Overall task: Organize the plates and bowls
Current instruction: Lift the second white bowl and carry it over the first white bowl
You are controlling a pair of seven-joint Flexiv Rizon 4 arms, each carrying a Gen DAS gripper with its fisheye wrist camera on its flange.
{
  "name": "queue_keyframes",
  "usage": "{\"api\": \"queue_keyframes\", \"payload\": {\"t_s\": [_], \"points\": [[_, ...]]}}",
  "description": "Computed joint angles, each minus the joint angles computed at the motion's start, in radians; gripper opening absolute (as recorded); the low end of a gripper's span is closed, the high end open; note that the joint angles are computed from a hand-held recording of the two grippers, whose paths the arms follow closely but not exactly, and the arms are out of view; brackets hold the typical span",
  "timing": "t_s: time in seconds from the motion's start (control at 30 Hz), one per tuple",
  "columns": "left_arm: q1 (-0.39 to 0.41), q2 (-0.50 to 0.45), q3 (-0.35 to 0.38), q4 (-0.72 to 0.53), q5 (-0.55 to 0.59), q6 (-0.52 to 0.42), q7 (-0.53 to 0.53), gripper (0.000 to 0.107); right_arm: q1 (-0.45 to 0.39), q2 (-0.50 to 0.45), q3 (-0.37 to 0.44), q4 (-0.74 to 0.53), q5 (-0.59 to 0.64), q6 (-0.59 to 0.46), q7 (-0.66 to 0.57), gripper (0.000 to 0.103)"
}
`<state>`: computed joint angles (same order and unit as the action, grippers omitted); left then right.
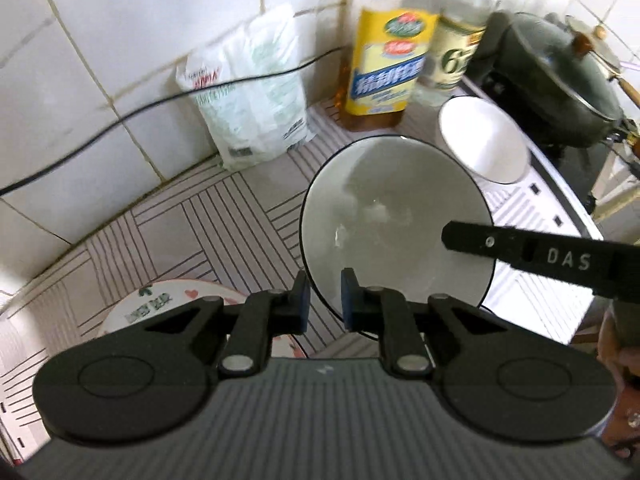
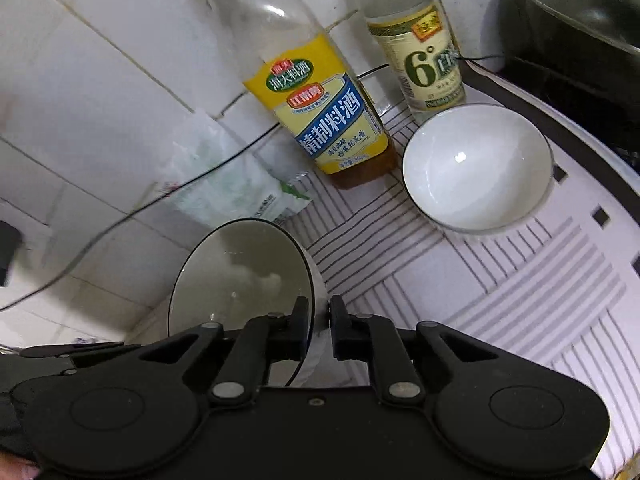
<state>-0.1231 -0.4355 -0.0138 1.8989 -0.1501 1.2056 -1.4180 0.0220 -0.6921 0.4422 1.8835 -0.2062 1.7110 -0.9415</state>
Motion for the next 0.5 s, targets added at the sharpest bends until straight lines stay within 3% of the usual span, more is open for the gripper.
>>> {"api": "queue_keyframes", "payload": {"t_s": [0.33, 0.5], "points": [[-0.042, 0.129, 0.013, 0.089, 0.035, -0.050, -0.095, 0.014, -0.154, 0.069, 0.127, 0.152, -0.067, 0.081, 0.006, 0.015], [-0.051, 0.176, 0.004, 0.132, 0.051, -0.071, -0.116, 0.015, -0.282, 0.067, 0.226, 0.202, -0.149, 0.074, 0.025, 0.015]]}}
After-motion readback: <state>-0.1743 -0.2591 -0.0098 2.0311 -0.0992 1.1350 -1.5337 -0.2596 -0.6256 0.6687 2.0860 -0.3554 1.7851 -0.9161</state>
